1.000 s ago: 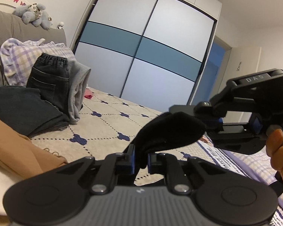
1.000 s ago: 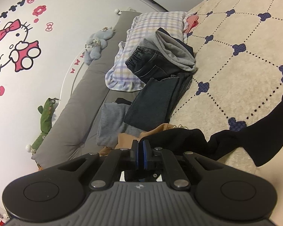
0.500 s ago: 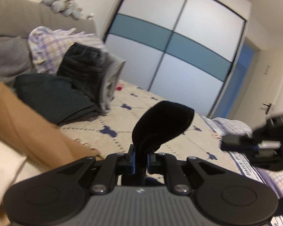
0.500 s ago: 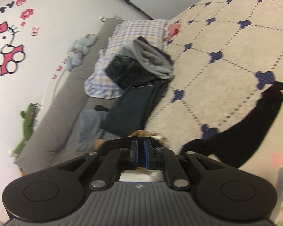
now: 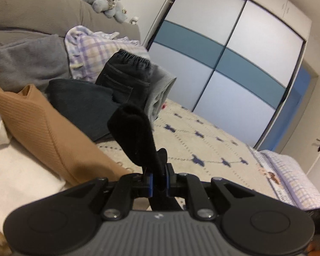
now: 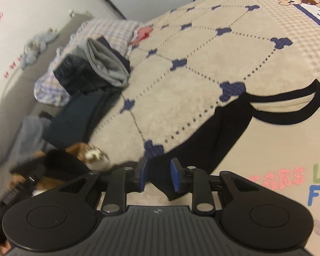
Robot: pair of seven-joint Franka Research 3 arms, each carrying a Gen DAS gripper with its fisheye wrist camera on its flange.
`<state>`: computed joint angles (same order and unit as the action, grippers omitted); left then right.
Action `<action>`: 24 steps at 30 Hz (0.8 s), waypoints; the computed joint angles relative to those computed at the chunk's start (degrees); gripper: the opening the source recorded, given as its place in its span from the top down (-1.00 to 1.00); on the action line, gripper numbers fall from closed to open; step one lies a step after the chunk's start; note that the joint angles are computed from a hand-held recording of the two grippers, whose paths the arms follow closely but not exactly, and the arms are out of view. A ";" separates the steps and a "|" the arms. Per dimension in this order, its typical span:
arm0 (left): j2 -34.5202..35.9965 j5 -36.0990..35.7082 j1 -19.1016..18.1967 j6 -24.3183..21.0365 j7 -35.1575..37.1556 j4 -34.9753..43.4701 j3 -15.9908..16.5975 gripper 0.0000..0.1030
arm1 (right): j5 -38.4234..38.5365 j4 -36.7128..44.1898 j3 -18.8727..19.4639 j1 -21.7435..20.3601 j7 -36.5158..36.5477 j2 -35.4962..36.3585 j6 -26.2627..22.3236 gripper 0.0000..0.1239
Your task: Fold clothes
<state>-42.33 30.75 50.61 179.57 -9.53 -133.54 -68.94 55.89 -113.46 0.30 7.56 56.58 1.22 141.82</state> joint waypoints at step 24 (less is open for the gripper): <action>8.27 -4.28 3.98 27.13 19.83 -1.90 -2.30 0.78 | 7.37 5.00 1.92 2.84 -30.69 0.79 -9.89 0.15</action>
<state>-34.07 26.47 54.59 206.70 10.30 -135.44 -71.24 63.26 -108.46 2.22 10.40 25.89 2.01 131.93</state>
